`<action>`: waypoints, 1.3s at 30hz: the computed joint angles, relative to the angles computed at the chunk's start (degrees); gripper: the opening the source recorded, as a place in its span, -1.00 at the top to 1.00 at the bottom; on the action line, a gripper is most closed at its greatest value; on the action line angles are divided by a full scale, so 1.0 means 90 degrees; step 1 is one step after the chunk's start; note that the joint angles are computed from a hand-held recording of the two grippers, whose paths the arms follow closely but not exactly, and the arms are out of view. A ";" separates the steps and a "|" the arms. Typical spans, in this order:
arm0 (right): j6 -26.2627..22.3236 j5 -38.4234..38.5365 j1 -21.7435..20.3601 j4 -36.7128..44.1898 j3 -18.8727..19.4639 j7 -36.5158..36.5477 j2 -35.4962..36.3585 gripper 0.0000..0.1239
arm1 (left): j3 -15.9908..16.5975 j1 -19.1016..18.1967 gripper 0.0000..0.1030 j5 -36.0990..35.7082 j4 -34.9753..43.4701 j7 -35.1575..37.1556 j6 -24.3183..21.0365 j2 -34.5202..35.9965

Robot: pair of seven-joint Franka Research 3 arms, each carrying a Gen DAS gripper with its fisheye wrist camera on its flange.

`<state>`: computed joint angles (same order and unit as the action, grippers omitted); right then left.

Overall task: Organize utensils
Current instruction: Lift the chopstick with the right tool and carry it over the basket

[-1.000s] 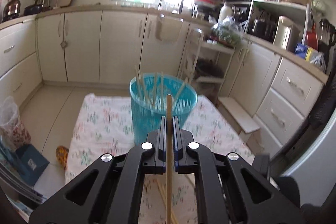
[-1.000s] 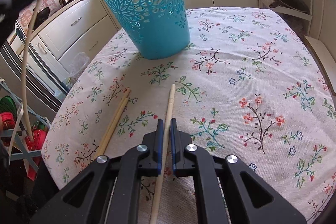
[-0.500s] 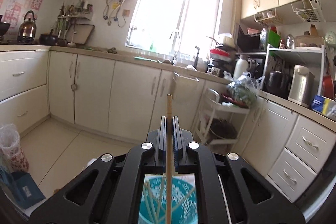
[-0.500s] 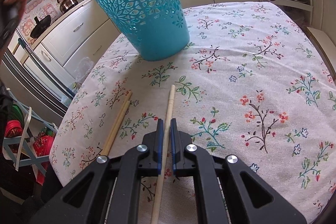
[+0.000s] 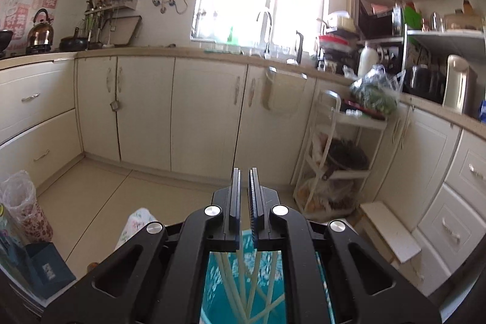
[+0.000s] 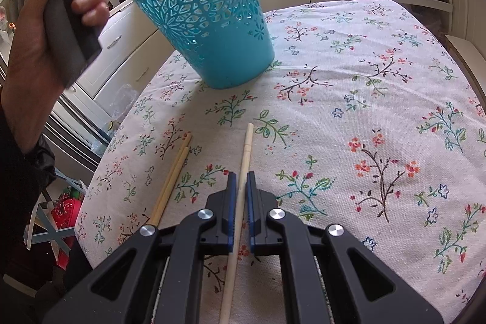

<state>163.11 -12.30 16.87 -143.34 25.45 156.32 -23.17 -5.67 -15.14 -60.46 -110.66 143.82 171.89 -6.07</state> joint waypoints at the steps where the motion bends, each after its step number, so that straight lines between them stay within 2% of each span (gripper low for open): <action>1: -0.0011 -0.0004 0.0001 0.0003 0.0000 -0.0001 -0.0003 0.90 | 0.0012 0.0007 0.89 0.0001 -0.0132 0.0043 -0.0043 -0.0081; 3: -0.0029 -0.0027 -0.0013 0.0026 0.0019 0.0019 0.0007 0.90 | 0.0095 0.0043 0.86 0.0153 -0.0457 -0.0027 -0.0231 -0.0333; 5: -0.0019 -0.0031 -0.0001 0.0021 0.0010 0.0023 0.0000 0.88 | 0.0282 -0.0027 0.62 -0.0005 -0.0803 0.0107 -0.0243 -0.0643; 7: -0.0050 -0.0058 -0.0012 0.0037 0.0031 0.0036 -0.0002 0.87 | 0.0568 -0.0159 0.06 -0.0319 -0.1286 0.0308 -0.0120 -0.1070; 9: -0.0151 -0.0147 -0.0060 0.0098 0.0097 0.0087 0.0010 0.87 | 0.0832 -0.0218 -0.11 -0.0380 -0.1758 0.0268 -0.0062 -0.1430; 10: -0.0206 -0.0209 -0.0082 0.0139 0.0130 0.0116 0.0027 0.86 | 0.0899 -0.0115 -0.16 -0.0149 -0.2019 0.0034 -0.0174 -0.1580; 15: -0.0537 -0.0618 -0.0137 0.0358 0.0239 0.0267 0.0112 0.68 | 0.1011 0.0568 -0.32 0.1410 -0.2871 -0.1379 -0.1030 -0.1752; 17: -0.0832 -0.0917 -0.0225 0.0481 0.0355 0.0496 0.0109 0.39 | 0.1091 0.0661 -0.38 0.1829 -0.3106 -0.1734 -0.1288 -0.1775; 22: -0.1447 -0.1375 -0.0054 0.0799 0.0260 0.0707 0.0315 0.37 | 0.1311 0.0434 -0.68 0.2193 -0.3485 -0.1900 -0.1288 -0.1867; 27: -0.2816 -0.1970 0.0266 0.1609 0.0260 0.0479 0.0897 0.37 | 0.1165 0.0402 -0.80 0.2939 -0.3566 -0.2274 -0.1243 -0.1862; 28: -0.2976 -0.2055 0.0340 0.1727 0.0230 0.0424 0.1001 0.43 | 0.1148 0.0390 -0.84 0.3065 -0.3578 -0.2347 -0.1220 -0.1860; 31: -0.2886 -0.2040 0.0586 0.1648 -0.0056 0.0372 0.0979 0.85 | 0.1185 0.0336 -0.85 0.3343 -0.3561 -0.2521 -0.1254 -0.1856; 32: -0.2813 -0.1996 0.0665 0.1597 -0.0174 0.0378 0.0952 0.89 | 0.1189 0.0343 -0.85 0.3432 -0.3537 -0.2602 -0.1305 -0.1841; 35: -0.2289 -0.1770 0.0782 0.1281 -0.0503 0.0726 0.0767 0.89 | 0.1218 0.0359 -0.85 0.3586 -0.3491 -0.2776 -0.1427 -0.1789; 37: -0.2266 -0.1688 0.0781 0.1211 -0.0560 0.0780 0.0704 0.88 | 0.1244 0.0338 -0.85 0.3602 -0.3483 -0.2806 -0.1437 -0.1775; 39: -0.2246 -0.1617 0.0825 0.1258 -0.0598 0.0536 0.0751 0.76 | 0.1230 0.0352 -0.85 0.3661 -0.3472 -0.2851 -0.1461 -0.1761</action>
<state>142.89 -26.85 24.29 -132.01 20.07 161.14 -16.42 5.40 -11.98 -27.51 -141.91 118.16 158.74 -21.91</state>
